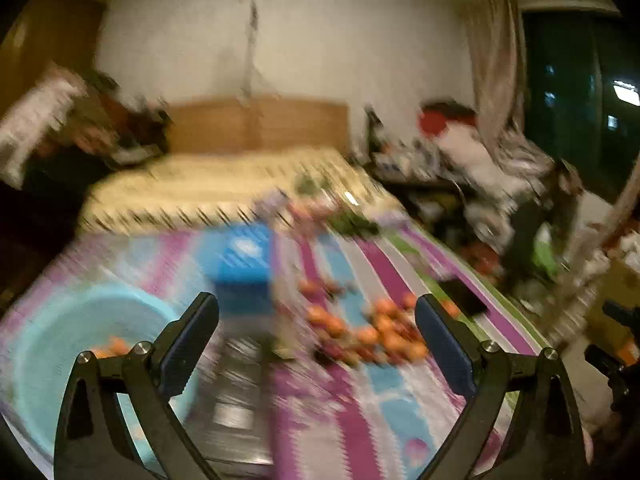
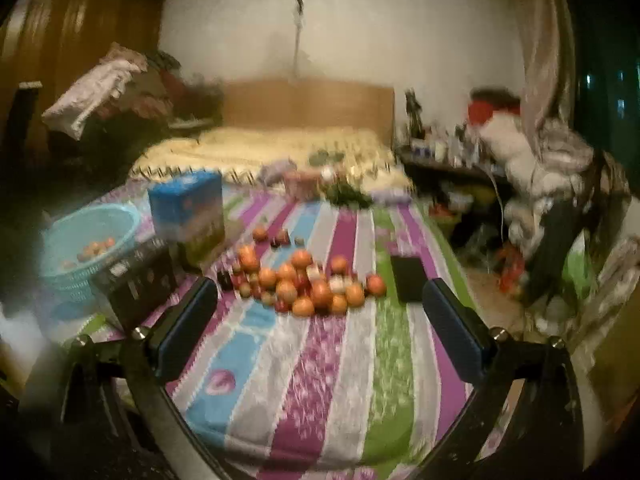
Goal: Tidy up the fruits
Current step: 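Move both empty tools back to the fruit pile, then grasp a large orange with the left tool while the right tool grasps an orange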
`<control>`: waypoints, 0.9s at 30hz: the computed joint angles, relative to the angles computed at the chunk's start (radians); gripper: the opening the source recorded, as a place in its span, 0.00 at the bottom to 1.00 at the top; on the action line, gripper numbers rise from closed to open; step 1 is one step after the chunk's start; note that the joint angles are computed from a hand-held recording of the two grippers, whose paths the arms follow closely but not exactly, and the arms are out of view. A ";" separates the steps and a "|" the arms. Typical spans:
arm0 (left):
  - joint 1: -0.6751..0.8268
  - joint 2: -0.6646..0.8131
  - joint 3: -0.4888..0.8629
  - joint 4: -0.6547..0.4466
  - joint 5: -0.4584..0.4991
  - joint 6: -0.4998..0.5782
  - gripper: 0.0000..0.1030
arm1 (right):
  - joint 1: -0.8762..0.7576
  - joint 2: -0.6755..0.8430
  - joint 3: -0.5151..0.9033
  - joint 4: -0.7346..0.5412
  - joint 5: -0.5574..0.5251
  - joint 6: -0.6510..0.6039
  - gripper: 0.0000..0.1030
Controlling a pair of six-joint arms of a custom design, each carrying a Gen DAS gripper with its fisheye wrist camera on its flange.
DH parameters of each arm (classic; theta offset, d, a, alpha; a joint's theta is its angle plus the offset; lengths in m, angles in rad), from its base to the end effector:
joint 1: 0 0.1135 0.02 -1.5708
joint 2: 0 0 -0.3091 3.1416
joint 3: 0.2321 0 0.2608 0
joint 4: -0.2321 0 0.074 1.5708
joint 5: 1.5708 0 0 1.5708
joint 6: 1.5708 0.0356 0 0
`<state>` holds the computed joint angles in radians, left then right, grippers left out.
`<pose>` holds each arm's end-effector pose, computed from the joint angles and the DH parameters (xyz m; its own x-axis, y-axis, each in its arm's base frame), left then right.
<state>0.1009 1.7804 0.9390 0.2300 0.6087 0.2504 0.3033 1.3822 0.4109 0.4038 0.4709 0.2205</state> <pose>0.3828 0.0183 0.2073 -0.4583 0.1579 -0.8746 0.5128 0.8508 -0.1151 0.2376 0.0574 0.1846 -0.4789 0.0544 -0.8762 0.2088 0.9765 -0.0535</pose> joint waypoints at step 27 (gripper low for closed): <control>-0.336 0.820 0.846 -0.471 -0.122 -0.051 0.51 | -0.429 0.604 0.212 0.080 -0.598 0.015 0.66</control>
<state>-0.2350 2.6003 1.7847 -0.2412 0.4870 0.1994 -0.1256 1.9866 0.6230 0.4834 -0.1268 0.2357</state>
